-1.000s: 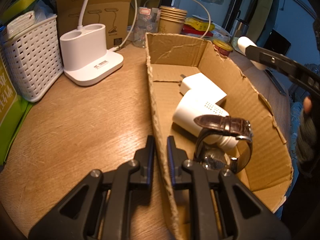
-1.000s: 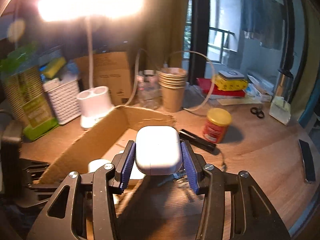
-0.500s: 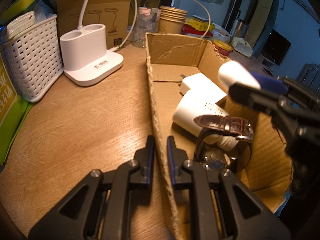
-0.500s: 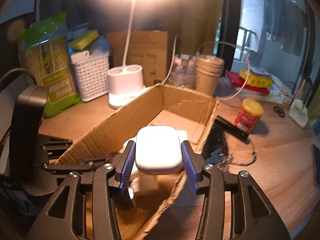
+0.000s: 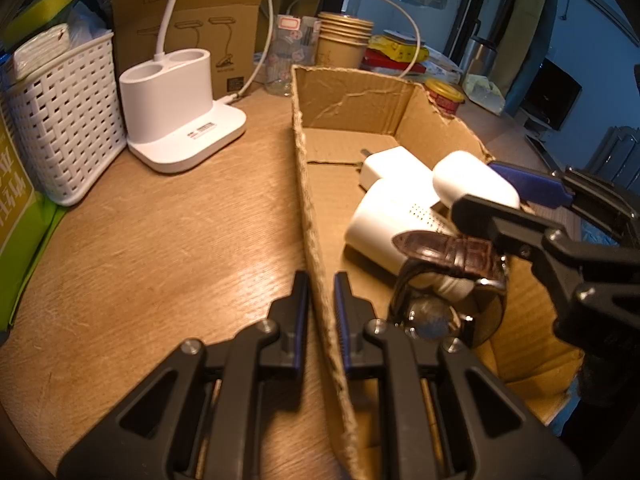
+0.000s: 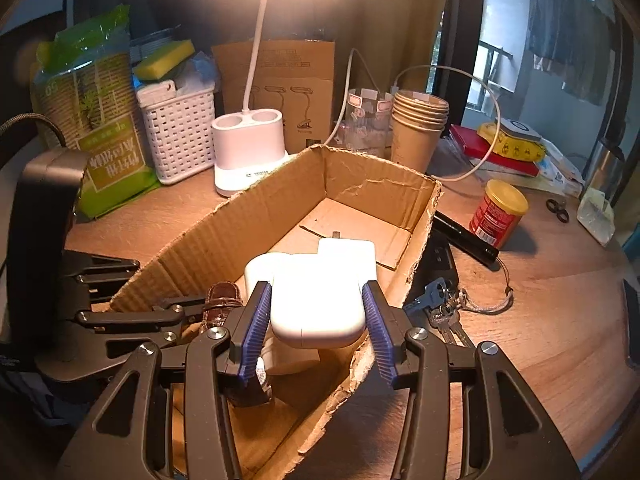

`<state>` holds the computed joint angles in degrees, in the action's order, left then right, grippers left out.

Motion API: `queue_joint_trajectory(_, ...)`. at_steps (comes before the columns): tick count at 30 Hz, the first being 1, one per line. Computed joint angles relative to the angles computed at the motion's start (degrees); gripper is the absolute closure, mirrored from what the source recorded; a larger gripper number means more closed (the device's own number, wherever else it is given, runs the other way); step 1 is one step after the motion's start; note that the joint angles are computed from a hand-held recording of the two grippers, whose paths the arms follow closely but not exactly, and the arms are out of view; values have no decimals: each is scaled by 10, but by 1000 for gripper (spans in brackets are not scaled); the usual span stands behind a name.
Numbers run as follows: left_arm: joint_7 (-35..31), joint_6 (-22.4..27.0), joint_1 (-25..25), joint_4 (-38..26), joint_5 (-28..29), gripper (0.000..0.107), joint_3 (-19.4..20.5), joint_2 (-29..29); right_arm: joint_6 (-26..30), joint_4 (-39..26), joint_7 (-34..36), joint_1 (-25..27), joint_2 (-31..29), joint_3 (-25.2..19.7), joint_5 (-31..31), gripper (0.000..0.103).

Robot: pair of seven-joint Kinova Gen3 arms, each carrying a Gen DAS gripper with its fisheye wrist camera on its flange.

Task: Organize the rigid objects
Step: 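Carry the earbud case into the box and open the right gripper, then move the right gripper to the red-and-yellow canister and open around it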

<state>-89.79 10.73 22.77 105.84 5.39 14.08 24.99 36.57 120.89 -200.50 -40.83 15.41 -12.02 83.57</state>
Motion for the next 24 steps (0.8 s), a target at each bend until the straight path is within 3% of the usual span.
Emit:
queue_joint_trajectory(15, 2, -1, 1, 0, -2, 94, 0, 1, -1, -3, 17, -3, 0, 3, -10, 54)
queue_joint_trajectory(24, 1, -1, -1, 1, -1, 94, 2, 1, 46, 23, -55, -7, -24, -9, 31, 52)
